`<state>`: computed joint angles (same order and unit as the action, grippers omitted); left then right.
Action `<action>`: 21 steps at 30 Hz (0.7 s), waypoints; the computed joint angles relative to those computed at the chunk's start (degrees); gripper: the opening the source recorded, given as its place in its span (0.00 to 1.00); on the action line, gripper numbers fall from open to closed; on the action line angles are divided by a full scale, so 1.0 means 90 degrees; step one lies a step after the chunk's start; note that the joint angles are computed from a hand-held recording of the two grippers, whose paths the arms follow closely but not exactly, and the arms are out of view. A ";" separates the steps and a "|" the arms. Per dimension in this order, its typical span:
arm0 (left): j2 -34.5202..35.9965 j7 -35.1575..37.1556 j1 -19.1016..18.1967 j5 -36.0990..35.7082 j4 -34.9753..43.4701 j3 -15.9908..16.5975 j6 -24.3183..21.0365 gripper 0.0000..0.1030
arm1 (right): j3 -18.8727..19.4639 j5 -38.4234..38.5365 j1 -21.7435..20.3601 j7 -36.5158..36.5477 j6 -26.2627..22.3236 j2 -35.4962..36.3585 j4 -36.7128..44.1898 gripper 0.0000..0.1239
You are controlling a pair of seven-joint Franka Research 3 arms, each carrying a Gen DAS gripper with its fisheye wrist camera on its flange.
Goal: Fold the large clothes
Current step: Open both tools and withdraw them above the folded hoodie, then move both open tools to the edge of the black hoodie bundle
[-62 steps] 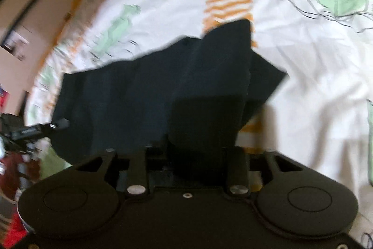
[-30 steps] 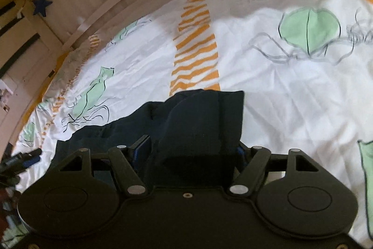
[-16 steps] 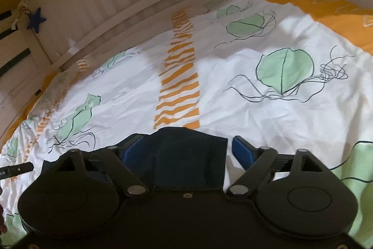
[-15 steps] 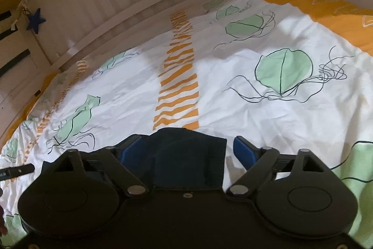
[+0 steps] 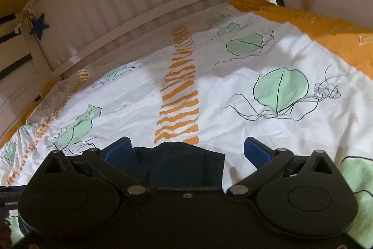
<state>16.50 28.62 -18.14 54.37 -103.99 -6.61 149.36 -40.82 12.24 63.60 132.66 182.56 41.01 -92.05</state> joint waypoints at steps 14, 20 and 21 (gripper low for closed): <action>-0.0811 -0.0817 0.0152 0.0263 -0.1442 -0.0111 0.1375 0.69 | 0.0319 -0.0349 -0.0088 -0.0013 -0.0137 -0.0412 -0.0330 0.83; -0.0831 -0.1321 0.0249 0.0625 -0.1527 -0.0143 0.1504 0.69 | 0.1753 -0.0306 -0.1157 0.0077 -0.0871 -0.1007 -0.0509 0.83; -0.0820 -0.1333 0.0268 0.0586 -0.1532 -0.0152 0.1529 0.69 | 0.2005 -0.0266 -0.1366 0.0073 -0.1055 -0.1069 -0.0505 0.83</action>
